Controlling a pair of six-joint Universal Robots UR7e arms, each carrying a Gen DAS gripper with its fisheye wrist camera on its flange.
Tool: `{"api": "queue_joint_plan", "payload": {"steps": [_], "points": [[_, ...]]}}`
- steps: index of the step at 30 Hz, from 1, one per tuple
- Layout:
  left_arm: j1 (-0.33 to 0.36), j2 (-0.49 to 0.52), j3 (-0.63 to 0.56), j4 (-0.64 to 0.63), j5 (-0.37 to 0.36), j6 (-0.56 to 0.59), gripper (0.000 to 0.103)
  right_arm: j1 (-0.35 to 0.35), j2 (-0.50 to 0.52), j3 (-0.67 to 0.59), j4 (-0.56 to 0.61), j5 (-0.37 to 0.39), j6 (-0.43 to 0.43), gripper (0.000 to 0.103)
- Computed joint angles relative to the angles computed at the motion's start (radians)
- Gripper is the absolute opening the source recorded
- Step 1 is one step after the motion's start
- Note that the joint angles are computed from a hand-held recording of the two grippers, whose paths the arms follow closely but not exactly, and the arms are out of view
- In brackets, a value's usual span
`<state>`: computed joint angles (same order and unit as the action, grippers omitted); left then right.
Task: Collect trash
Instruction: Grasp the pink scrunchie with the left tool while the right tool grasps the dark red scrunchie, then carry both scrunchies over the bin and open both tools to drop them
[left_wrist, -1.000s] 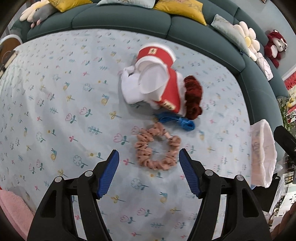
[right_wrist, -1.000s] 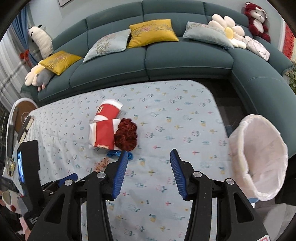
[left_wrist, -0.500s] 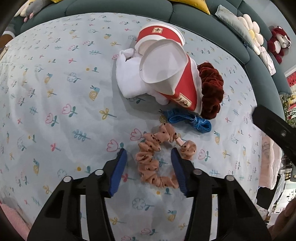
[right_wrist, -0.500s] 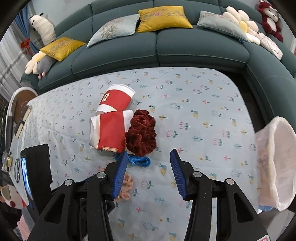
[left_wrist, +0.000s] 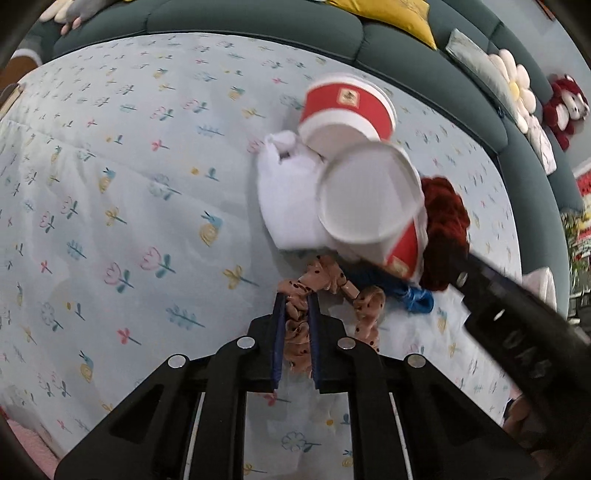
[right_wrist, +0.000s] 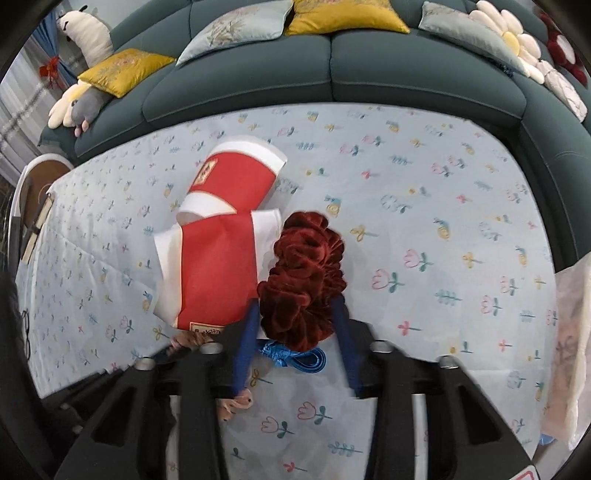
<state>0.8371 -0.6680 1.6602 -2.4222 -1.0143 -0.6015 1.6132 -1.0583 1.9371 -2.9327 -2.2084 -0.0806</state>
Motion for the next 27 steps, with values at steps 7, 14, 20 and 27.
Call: {"api": "queue_joint_plan", "payload": {"steps": [7, 14, 20, 27], "points": [[-0.012, -0.006, -0.007, -0.017, -0.002, 0.012, 0.011, -0.012, -0.042, 0.066, -0.03, 0.033, 0.0, 0.012], [-0.052, -0.009, 0.004, -0.026, -0.022, 0.002, 0.011, -0.022, -0.162, 0.175, -0.073, 0.052, 0.023, 0.012], [-0.11, 0.003, 0.001, -0.031, -0.041, 0.006, 0.011, -0.034, -0.28, 0.249, -0.095, 0.053, 0.037, 0.011], [-0.184, 0.035, -0.029, -0.034, -0.058, 0.026, 0.011, -0.056, -0.421, 0.325, -0.116, 0.057, 0.038, 0.011]]}}
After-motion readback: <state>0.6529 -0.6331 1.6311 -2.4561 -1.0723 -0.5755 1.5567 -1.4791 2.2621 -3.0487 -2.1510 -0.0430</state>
